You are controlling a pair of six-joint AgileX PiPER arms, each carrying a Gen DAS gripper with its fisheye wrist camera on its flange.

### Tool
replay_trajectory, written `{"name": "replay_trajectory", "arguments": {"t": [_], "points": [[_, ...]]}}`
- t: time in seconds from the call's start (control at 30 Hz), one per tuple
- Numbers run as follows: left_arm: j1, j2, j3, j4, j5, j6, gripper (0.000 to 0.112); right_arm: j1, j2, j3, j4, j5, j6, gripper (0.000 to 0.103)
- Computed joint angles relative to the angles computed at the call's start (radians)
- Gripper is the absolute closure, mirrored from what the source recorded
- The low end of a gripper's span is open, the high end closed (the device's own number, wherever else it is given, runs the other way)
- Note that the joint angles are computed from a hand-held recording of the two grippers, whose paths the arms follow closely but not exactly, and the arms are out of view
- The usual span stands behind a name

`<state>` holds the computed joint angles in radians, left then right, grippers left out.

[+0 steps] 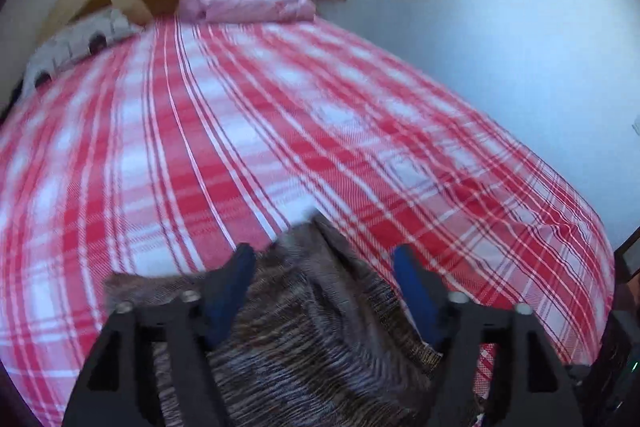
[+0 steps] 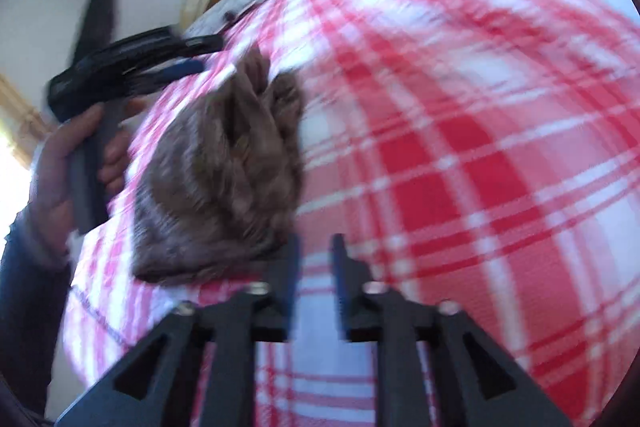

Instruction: Fold small clothes

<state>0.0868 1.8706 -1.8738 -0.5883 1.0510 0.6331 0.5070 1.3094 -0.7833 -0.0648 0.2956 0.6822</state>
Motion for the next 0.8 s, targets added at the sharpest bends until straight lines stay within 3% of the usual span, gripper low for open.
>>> {"name": "replay_trajectory", "arguments": {"t": [0.03, 0.1, 0.2, 0.37, 0.43, 0.47, 0.53, 0.6, 0.8], "points": [[0.011, -0.038, 0.041, -0.015, -0.027, 0.044, 0.037, 0.005, -0.020, 0.002, -0.089, 0.001, 0.095, 0.046], [0.026, -0.098, 0.122, -0.005, -0.075, 0.095, 0.037, 0.022, -0.052, -0.010, -0.248, -0.002, 0.245, 0.046], [0.070, -0.191, 0.291, -0.004, -0.143, 0.177, 0.036, 0.089, 0.011, -0.153, -0.356, 0.092, 0.243, 0.046], [0.192, -0.311, 0.584, -0.081, -0.246, 0.355, 0.036, 0.130, 0.213, -0.389, -0.242, 0.144, -0.001, 0.065], [0.215, -0.312, 0.640, -0.065, -0.254, 0.379, 0.036, 0.143, 0.283, -0.440, -0.258, 0.181, 0.002, 0.079], [0.219, -0.306, 0.653, -0.051, -0.255, 0.377, 0.036, 0.141, 0.326, -0.476, -0.288, 0.226, 0.033, 0.081], [0.256, -0.290, 0.679, -0.122, -0.229, 0.428, 0.035, 0.113, 0.381, -0.504, -0.265, 0.284, 0.034, 0.082], [0.268, -0.287, 0.693, -0.155, -0.232, 0.438, 0.030, 0.079, 0.374, -0.452, -0.219, 0.229, 0.011, 0.084], [0.300, -0.268, 0.727, -0.246, -0.241, 0.500, 0.025, 0.115, 0.351, -0.454, -0.303, 0.286, 0.102, 0.079]]}}
